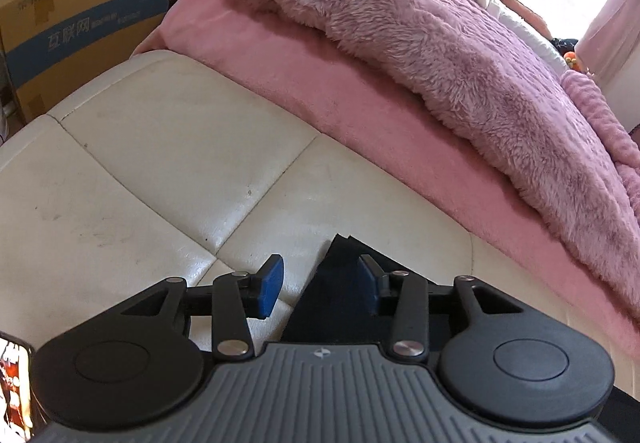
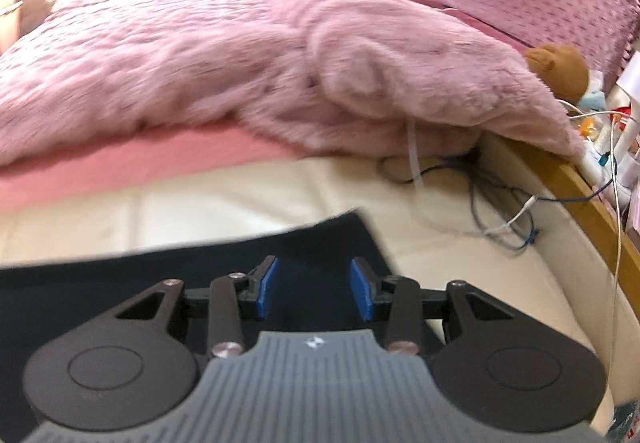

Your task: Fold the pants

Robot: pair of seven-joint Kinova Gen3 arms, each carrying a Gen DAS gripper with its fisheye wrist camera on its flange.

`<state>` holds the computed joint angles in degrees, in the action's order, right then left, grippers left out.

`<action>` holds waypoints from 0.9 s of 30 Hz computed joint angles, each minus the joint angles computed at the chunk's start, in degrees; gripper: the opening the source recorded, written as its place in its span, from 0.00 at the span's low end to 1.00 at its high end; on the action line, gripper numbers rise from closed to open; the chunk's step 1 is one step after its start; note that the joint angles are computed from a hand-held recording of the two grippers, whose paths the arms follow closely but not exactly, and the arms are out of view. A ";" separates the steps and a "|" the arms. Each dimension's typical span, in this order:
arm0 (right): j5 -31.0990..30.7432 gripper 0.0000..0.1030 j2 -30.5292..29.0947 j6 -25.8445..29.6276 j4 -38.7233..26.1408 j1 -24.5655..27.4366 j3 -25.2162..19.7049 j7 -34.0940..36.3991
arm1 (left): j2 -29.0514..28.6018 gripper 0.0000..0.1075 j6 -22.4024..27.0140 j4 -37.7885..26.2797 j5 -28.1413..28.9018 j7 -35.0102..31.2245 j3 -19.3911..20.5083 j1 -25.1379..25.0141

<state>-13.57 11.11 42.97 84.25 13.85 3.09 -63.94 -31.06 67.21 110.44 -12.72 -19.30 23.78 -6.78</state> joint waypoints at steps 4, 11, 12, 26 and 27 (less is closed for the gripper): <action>-2.44 0.37 5.91 1.34 -5.84 2.72 -1.04 4.18 | 1.34 0.45 0.18 -0.25 -0.29 -2.10 -0.71 1.02; -2.40 0.45 11.52 5.22 -11.78 4.00 -3.45 12.04 | 2.70 0.49 -0.42 -0.19 0.44 -5.97 -2.21 3.80; -0.91 0.44 12.08 5.57 -12.24 3.08 -3.01 11.79 | 2.98 0.49 -0.12 -0.18 0.35 -5.80 -1.88 3.66; 10.56 0.29 10.39 0.31 -7.98 -3.07 -1.42 10.48 | 2.53 0.53 -1.71 1.61 -0.03 -4.20 -1.72 4.19; 11.71 0.28 9.40 -1.60 -6.27 -3.75 -1.26 10.52 | 2.29 0.55 -2.08 1.82 0.05 -4.16 -1.85 4.22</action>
<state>-1.86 20.51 41.37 77.99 10.09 1.82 -53.42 -28.77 65.14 112.27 -12.67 -23.46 21.93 -2.57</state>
